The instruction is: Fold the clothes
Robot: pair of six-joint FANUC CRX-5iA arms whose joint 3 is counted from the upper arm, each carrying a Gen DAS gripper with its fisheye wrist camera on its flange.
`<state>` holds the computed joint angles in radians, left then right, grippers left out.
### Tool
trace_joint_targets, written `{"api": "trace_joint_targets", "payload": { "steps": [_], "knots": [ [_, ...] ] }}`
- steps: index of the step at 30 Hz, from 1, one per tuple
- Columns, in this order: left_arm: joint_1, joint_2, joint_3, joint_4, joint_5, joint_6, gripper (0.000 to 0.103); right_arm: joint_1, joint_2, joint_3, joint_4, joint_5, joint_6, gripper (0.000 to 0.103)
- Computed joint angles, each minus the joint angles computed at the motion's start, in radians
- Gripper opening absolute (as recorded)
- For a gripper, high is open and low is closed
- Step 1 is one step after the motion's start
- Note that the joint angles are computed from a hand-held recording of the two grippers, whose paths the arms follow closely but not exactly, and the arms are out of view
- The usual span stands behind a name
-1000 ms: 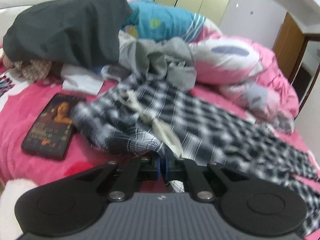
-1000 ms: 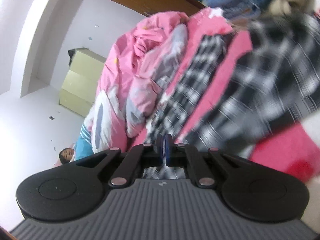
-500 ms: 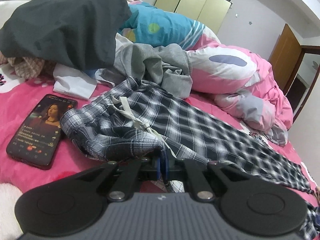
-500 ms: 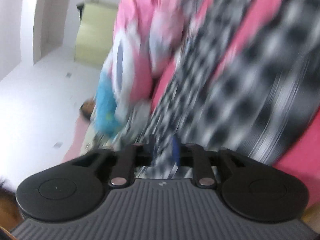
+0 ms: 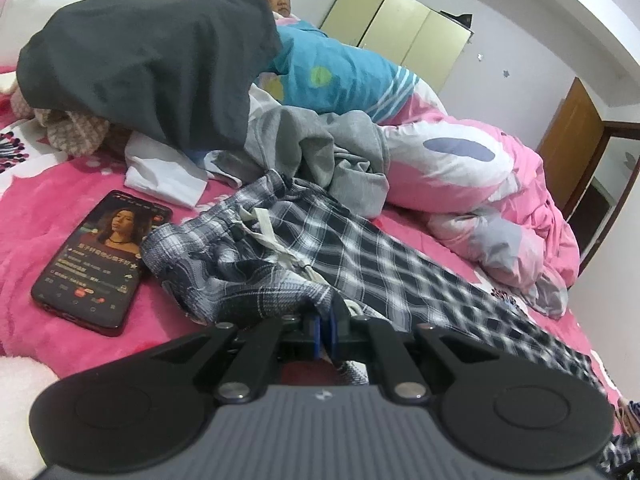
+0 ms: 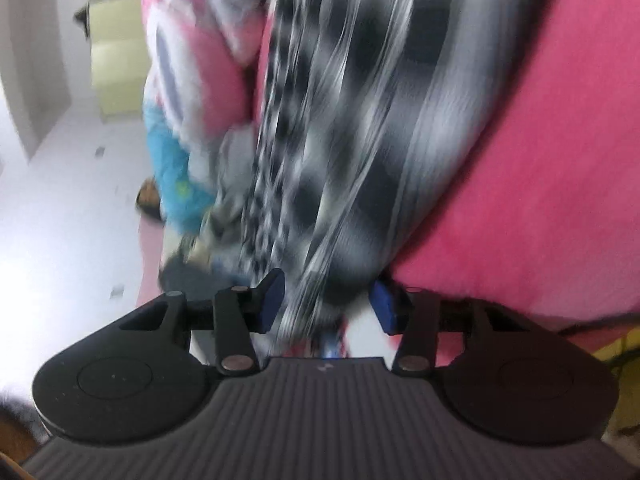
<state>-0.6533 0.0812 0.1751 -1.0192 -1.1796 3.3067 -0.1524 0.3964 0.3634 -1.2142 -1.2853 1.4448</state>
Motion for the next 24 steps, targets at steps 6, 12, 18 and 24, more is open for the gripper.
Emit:
{"api": "trace_joint_targets", "payload": {
  "steps": [6, 12, 18, 24],
  "knots": [
    [0.000, -0.010, -0.017, -0.005, 0.008, 0.023, 0.005, -0.017, -0.020, -0.036, 0.012, 0.139, -0.069, 0.030],
    [-0.004, 0.007, 0.005, -0.043, 0.005, -0.010, 0.006, 0.021, -0.054, -0.051, 0.029, 0.285, 0.074, 0.005],
    [0.022, 0.046, 0.063, -0.103, 0.037, -0.095, 0.006, 0.058, -0.020, 0.061, 0.045, 0.353, 0.229, 0.004],
    [0.103, 0.126, 0.172, -0.125, 0.114, -0.211, 0.006, 0.079, 0.092, 0.245, 0.058, 0.364, 0.245, 0.004]
  ]
}}
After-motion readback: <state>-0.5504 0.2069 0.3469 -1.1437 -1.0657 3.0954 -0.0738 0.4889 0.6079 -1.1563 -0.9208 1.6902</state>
